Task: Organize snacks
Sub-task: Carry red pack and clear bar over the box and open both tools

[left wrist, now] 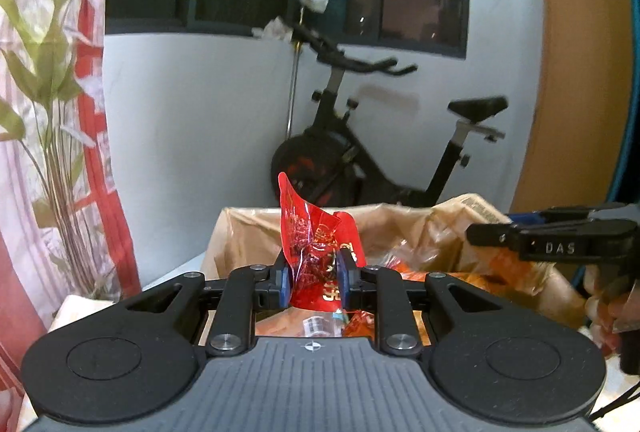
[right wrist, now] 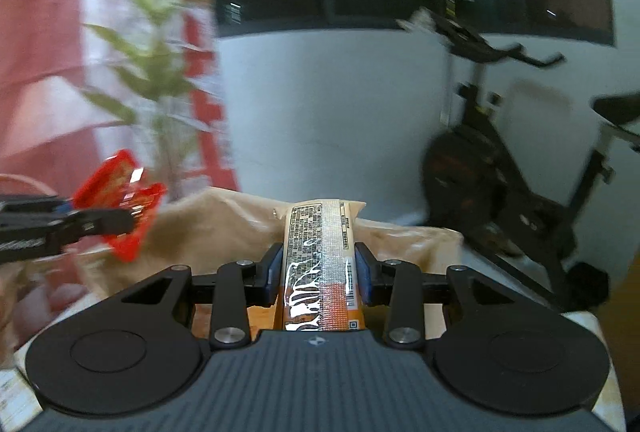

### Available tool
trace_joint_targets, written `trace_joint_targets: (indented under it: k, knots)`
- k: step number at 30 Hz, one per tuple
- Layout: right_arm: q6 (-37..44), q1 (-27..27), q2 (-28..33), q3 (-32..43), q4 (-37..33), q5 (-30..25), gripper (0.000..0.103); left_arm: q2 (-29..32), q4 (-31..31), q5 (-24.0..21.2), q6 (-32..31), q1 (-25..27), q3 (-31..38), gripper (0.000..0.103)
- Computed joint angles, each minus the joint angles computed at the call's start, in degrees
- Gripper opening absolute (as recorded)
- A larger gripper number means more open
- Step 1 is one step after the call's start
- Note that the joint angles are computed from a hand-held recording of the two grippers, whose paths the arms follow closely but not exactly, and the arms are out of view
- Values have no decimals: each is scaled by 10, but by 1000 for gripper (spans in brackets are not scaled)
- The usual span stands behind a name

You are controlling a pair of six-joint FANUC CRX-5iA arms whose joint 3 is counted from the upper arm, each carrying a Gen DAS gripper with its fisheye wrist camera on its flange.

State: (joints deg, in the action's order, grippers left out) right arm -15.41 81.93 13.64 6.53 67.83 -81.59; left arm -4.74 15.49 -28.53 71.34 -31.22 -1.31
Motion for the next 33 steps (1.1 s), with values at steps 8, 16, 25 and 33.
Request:
trace_joint_targets:
  k: [8,16,25,33]
  knots:
    - [16,-10,-16,-12,-58,-3,42,21,-63,-32,34,-7,30,42]
    - [0,14,-19,-25,-35,-28,66,-2,-47,-31,24,-5,9,70]
    - [-8,56,-25,-38,-9,-72,66,-51,-57,-30,48,-15,-21,72]
    - [-20,94,-29,-53,10,-93,66,-115,-87,-12,113,-28,-78,72]
